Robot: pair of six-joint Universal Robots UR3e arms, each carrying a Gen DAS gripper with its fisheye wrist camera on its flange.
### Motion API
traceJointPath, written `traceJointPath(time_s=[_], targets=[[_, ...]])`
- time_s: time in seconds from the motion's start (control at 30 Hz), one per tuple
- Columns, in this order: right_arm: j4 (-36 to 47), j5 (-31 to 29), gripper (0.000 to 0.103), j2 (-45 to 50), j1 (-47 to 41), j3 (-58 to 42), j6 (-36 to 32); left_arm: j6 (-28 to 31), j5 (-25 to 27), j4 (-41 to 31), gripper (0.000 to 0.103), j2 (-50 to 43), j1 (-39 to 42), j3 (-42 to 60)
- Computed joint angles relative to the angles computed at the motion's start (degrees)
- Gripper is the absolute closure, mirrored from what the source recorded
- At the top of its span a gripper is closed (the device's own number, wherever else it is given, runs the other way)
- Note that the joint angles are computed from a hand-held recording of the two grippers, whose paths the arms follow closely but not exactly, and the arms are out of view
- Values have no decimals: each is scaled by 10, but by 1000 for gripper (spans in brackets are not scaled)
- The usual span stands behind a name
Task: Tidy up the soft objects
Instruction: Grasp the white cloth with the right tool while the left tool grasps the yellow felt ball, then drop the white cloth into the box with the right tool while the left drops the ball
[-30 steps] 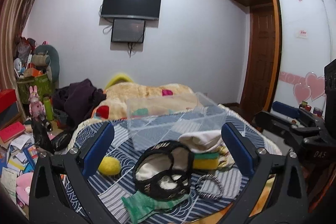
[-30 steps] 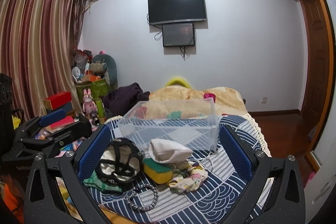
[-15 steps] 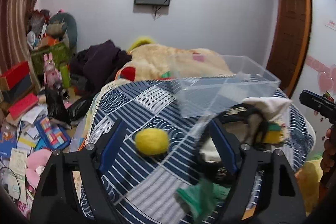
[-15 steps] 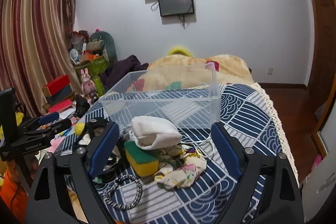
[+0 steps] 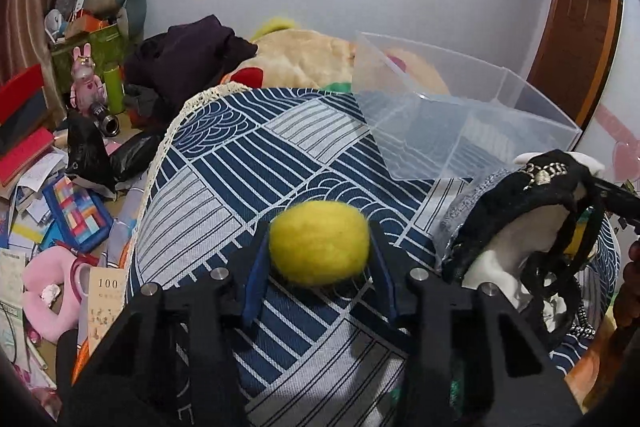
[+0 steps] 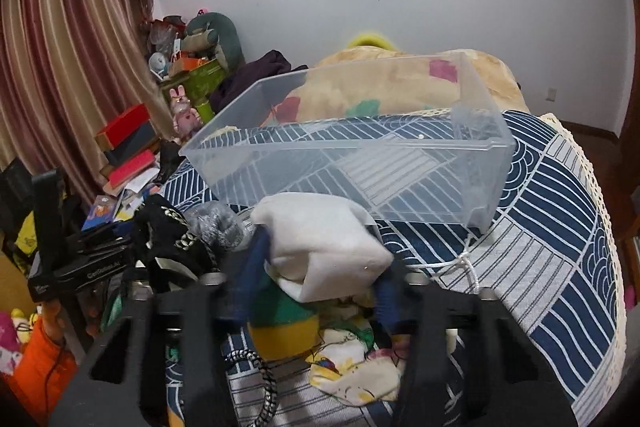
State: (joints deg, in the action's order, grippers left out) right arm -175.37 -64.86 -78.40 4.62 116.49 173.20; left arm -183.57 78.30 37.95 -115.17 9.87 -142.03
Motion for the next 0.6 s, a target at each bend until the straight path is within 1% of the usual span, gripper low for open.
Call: traceJointPath(time_s=[0.03,0.1,0.2,0.37,0.4,0.6], targets=[[0,-2,80,-1,0,1,-3,3,4,8,58,2,-2,-4],[-10,1,86,-9,-5,12,-3,4,13,11,58,6,-9,-4],[-34,10,89,-25,-17,32,-1,4,11,3,58,37,-10,-11],[-58,8,89,-67,-27,48,7,0,-10,-24,58,99,-5,-12],[-62,10,89,-74,-31,49,9,0,-12,-37,58,117,-7,-5],[-94,41,89,-112,-73,57,28,8,-10,-106,58,156,-35,67]])
